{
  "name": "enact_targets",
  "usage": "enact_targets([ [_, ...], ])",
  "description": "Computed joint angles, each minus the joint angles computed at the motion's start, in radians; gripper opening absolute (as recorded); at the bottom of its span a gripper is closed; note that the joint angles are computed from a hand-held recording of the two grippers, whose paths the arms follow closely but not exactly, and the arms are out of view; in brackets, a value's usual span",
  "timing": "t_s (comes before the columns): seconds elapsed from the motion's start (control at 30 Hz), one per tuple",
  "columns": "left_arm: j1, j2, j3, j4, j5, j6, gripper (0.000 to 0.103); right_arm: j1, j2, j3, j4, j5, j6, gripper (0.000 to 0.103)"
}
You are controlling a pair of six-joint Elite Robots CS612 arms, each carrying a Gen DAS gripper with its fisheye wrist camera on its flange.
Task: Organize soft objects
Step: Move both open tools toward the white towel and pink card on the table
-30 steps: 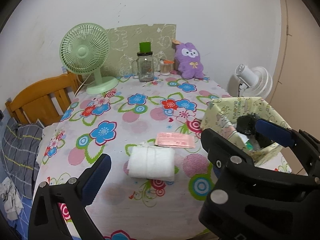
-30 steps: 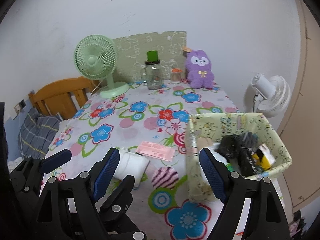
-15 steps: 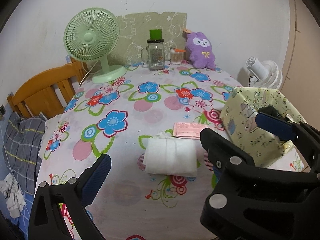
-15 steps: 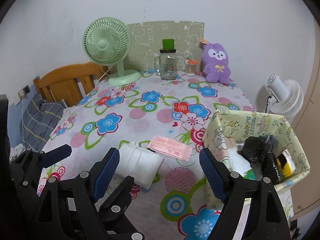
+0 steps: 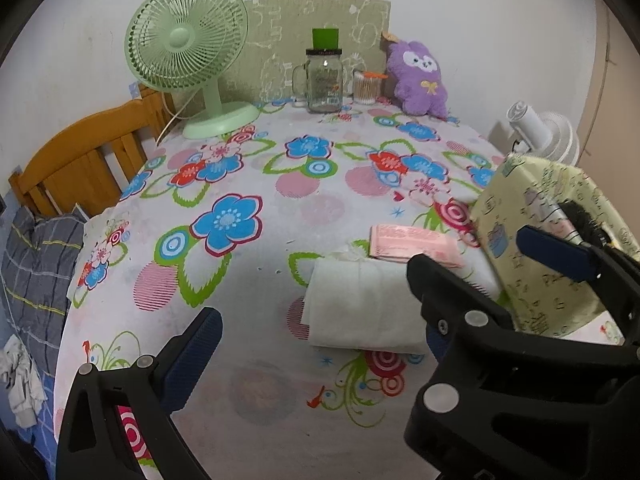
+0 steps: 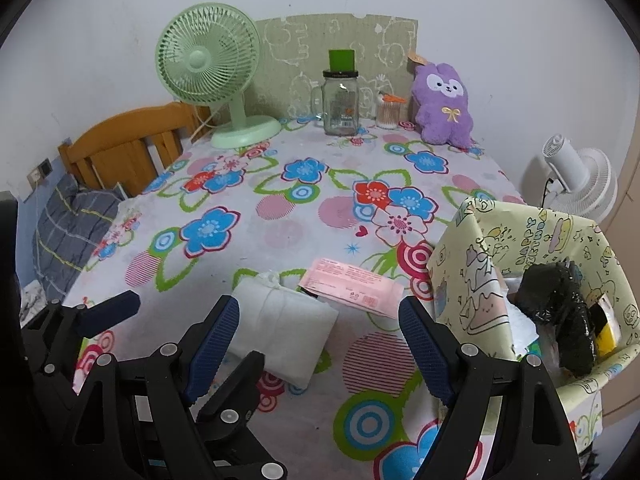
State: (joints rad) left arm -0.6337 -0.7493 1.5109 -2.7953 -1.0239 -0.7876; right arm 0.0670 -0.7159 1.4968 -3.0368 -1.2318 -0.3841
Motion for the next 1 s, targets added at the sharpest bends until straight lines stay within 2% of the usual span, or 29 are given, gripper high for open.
enact_targets([
  [0.1, 0.009, 0.012, -0.011, 0.011, -0.027, 0.004, 0.103, 0.007, 0.014, -0.017, 0.023, -0.029, 0.004, 0.084],
  [0.4, 0.024, 0.032, -0.029, 0.026, -0.077, 0.016, 0.103, 0.015, 0.043, -0.067, 0.138, -0.057, 0.020, 0.084],
  [0.53, 0.030, 0.034, -0.026, 0.031, -0.088, 0.004, 0.103, 0.020, 0.052, -0.087, 0.205, -0.042, 0.029, 0.084],
  [1.0, 0.049, 0.021, 0.020, 0.027, -0.104, -0.070, 0.103, 0.045, 0.071, -0.119, 0.301, -0.013, -0.003, 0.084],
])
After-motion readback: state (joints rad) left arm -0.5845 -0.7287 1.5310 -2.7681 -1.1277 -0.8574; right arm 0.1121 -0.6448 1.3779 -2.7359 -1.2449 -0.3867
